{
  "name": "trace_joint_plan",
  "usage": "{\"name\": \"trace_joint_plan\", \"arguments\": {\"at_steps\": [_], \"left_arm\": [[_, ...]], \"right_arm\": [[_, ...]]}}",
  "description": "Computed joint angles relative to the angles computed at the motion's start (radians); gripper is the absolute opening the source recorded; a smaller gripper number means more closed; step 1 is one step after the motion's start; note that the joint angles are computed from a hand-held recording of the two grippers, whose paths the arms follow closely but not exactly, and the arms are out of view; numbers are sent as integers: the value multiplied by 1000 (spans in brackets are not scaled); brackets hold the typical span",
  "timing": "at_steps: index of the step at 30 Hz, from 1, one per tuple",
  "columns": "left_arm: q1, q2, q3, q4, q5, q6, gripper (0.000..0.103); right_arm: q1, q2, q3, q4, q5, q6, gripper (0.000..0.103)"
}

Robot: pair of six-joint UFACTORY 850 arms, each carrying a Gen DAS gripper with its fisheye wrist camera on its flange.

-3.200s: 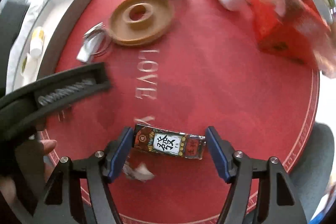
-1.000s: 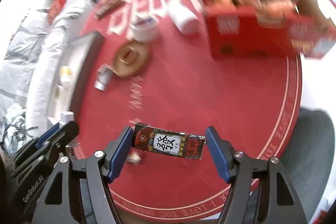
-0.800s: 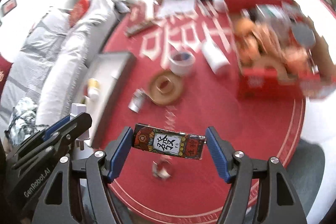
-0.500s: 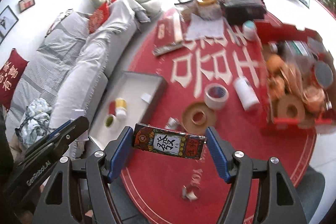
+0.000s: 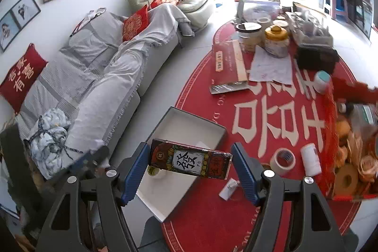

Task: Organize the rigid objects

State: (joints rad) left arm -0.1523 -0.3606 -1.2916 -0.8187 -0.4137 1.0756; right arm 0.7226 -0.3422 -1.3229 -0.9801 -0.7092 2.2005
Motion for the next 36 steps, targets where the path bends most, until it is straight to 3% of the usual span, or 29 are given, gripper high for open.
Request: {"name": "trace_joint_plan", "arguments": {"at_steps": [8,17,36], "left_arm": [[-17,-120,-73,198,-14,-236,34],[-32,-234,-142,424,-20,-476,34],[-44,-314,-218,526,-58,-583,34]], "right_arm": [[-86,-138,-112,168,129,-251,72],[-128,-238,-151,390,188,-452,72],[-174,-306,-197,551,201,-615,72]]}}
